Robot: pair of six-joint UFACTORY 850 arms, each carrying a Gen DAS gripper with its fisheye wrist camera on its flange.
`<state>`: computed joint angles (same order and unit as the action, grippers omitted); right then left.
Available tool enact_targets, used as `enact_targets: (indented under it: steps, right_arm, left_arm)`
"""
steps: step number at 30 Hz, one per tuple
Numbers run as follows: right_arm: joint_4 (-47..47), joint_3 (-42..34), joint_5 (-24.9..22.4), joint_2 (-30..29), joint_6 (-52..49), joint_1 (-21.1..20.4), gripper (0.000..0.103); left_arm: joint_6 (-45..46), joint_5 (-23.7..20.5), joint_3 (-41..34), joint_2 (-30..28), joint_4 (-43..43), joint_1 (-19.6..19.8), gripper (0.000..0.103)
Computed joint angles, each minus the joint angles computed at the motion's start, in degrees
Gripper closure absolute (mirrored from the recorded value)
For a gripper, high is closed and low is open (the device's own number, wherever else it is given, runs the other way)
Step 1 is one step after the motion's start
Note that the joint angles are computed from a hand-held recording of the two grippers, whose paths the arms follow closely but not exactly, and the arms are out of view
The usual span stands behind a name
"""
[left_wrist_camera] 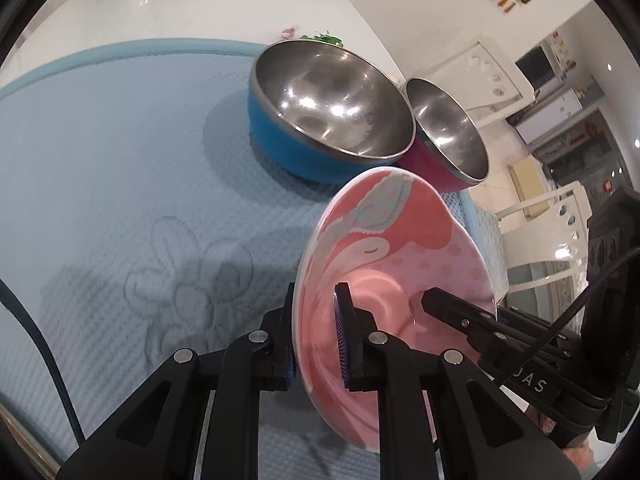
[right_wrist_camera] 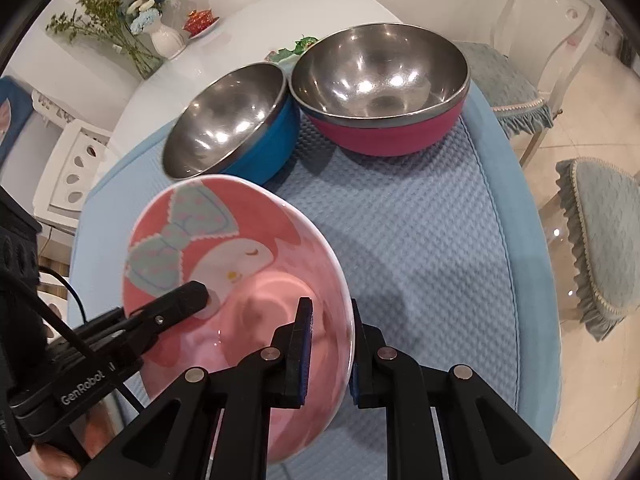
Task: Organize plates and bowls
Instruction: 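Carry the pink bowl with both tools toward the plate stack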
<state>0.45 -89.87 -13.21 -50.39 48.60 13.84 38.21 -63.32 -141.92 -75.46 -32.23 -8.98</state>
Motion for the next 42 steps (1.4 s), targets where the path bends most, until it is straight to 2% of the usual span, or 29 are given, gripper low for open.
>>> enact_targets:
  steps: [3,8,11,14,17,28,39,42]
  right_arm:
    - [-5.0,1.5,-0.2,1.7,5.6,0.8,0.089]
    - [-7.2,4.7,0.8,5.0,9.0,2.1,0.088]
    - [-14.5,6.3,0.5,7.2,16.0,3.6,0.088]
    - [-27.2,7.6,-1.1,9.1,28.3,5.5,0.086]
    - [-31.7,8.5,-2.3,10.5,33.1,7.1,0.086]
    - [-31.7,10.4,-1.9,12.4,35.8,10.5,0.085]
    - [-16.9,12.1,-0.1,11.3,24.2,11.5,0.085]
    - [-16.5,12.3,-0.4,11.0,24.0,11.7,0.085]
  left_arm:
    - [3.3,3.2,9.5,5.9,-1.8,0.6,0.09]
    - [8.0,6.9,19.8,13.1,-3.9,1.3,0.09]
    - [10.8,8.4,25.1,16.8,-5.8,2.1,0.09]
    - [13.5,9.2,29.9,20.1,-8.0,3.1,0.09]
    - [15.3,10.0,34.2,23.0,-9.6,4.0,0.09]
    - [17.4,12.3,44.2,28.9,-15.1,7.0,0.09]
    - [16.6,13.3,48.0,29.8,-11.8,7.6,0.09]
    - [17.0,13.3,48.5,29.7,-11.7,7.7,0.09]
